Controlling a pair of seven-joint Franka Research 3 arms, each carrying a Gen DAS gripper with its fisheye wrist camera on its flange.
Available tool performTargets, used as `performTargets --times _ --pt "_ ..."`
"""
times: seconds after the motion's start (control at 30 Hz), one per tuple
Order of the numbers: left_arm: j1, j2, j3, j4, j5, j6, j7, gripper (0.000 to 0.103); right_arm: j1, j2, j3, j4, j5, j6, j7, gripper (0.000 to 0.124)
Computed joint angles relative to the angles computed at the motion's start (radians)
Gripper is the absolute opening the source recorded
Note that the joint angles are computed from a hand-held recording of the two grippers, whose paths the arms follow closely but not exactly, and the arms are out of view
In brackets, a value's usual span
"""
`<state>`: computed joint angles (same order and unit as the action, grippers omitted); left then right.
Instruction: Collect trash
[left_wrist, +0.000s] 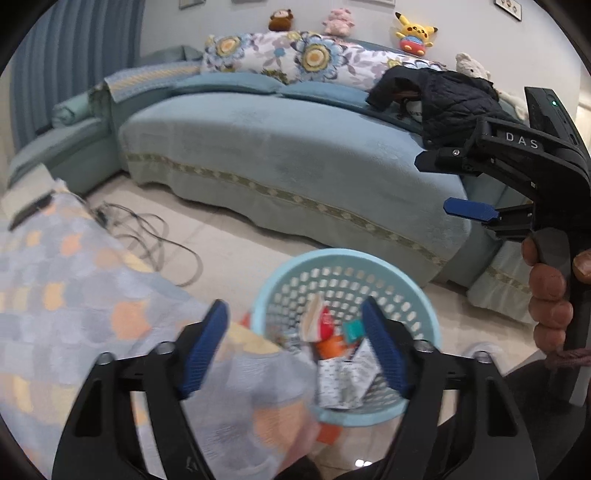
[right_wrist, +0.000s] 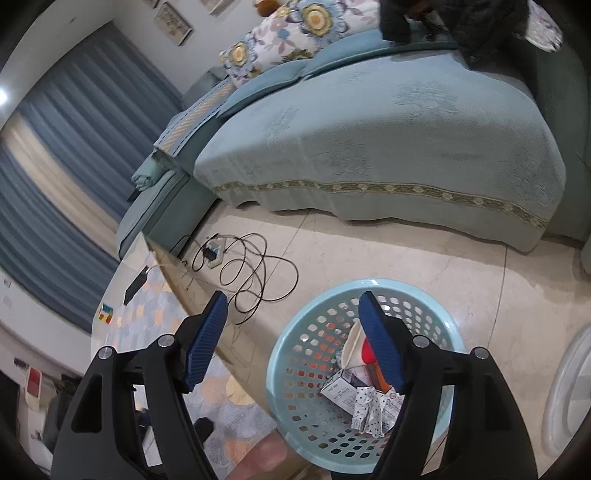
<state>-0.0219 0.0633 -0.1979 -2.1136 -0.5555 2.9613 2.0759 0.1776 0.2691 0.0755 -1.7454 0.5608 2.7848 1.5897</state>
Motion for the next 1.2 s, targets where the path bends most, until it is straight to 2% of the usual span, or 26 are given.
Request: performTargets --times 0.07,0.17,0.3,0.33,0.4,0.47,0.5,0.57,0.67,0.77,0.87,0.9,0.97,1.03,1.1,1.13,1.2 --pt "0.002 -0.041 0.002 -0.039 -0.038 0.046 0.027 0.085 0.012 -0.002 -0.002 0.003 -0.023 0.001 0.002 0.073" --pt "-0.022 -0.097 0.034 -0.093 -0.083 0.113 0.021 0.095 0.029 -0.007 -0.007 0.000 -0.055 0.015 0.013 0.074" --pt "-0.095 -0.170 0.099 -0.153 -0.211 0.139 0.082 0.095 0.073 -0.022 -0.044 -0.018 -0.168 0.043 0.098 0.076" --pt "-0.098 -0.187 0.103 -0.173 -0.179 0.139 0.062 0.095 0.102 -0.032 -0.074 -0.032 -0.243 0.063 0.159 0.079" --pt "-0.049 -0.220 0.063 -0.225 -0.018 0.163 -0.047 0.095 0.144 -0.053 -0.113 -0.063 -0.368 0.105 0.258 0.083" --pt "0.068 -0.258 -0.031 -0.284 0.165 0.216 -0.179 0.095 0.190 -0.071 -0.156 -0.089 -0.520 0.148 0.370 0.086" --pt "0.099 -0.271 -0.056 -0.299 0.195 0.227 -0.201 0.095 0.214 -0.079 -0.179 -0.098 -0.602 0.162 0.429 0.087" --pt "0.130 -0.303 -0.064 -0.326 0.245 0.235 -0.236 0.095 0.298 -0.093 -0.267 -0.105 -0.849 0.160 0.636 0.090" --pt "0.075 -0.346 0.013 -0.357 0.254 0.238 -0.242 0.095 0.368 -0.105 -0.328 -0.089 -1.107 0.092 0.881 0.093" --pt "0.024 -0.372 0.074 -0.378 0.271 0.237 -0.256 0.095 0.382 -0.110 -0.316 -0.068 -1.220 -0.015 0.998 0.095" --pt "-0.015 -0.396 0.117 -0.402 0.291 0.231 -0.278 0.095 0.403 -0.121 -0.291 -0.061 -1.278 -0.188 1.048 0.095" --pt "-0.033 -0.404 0.137 -0.414 0.299 0.232 -0.280 0.095 0.381 -0.130 -0.264 -0.076 -1.283 -0.185 1.050 0.095" --pt "-0.026 -0.422 0.138 -0.441 0.326 0.229 -0.301 0.095 0.354 -0.181 -0.240 -0.167 -1.299 -0.079 1.077 0.095" --pt "0.000 -0.432 0.130 -0.458 0.355 0.213 -0.334 0.095 0.323 -0.216 -0.207 -0.256 -1.247 0.031 1.029 0.095" --pt "0.026 -0.440 0.122 -0.472 0.381 0.213 -0.368 0.095 0.304 -0.222 -0.171 -0.285 -1.219 0.049 0.987 0.095" --pt "0.048 -0.439 0.111 -0.476 0.394 0.216 -0.392 0.095 0.298 -0.224 -0.154 -0.299 -1.238 0.053 0.991 0.095" --pt "0.047 -0.434 0.129 -0.478 0.406 0.214 -0.424 0.095 0.288 -0.223 -0.128 -0.297 -1.321 0.048 1.038 0.095"
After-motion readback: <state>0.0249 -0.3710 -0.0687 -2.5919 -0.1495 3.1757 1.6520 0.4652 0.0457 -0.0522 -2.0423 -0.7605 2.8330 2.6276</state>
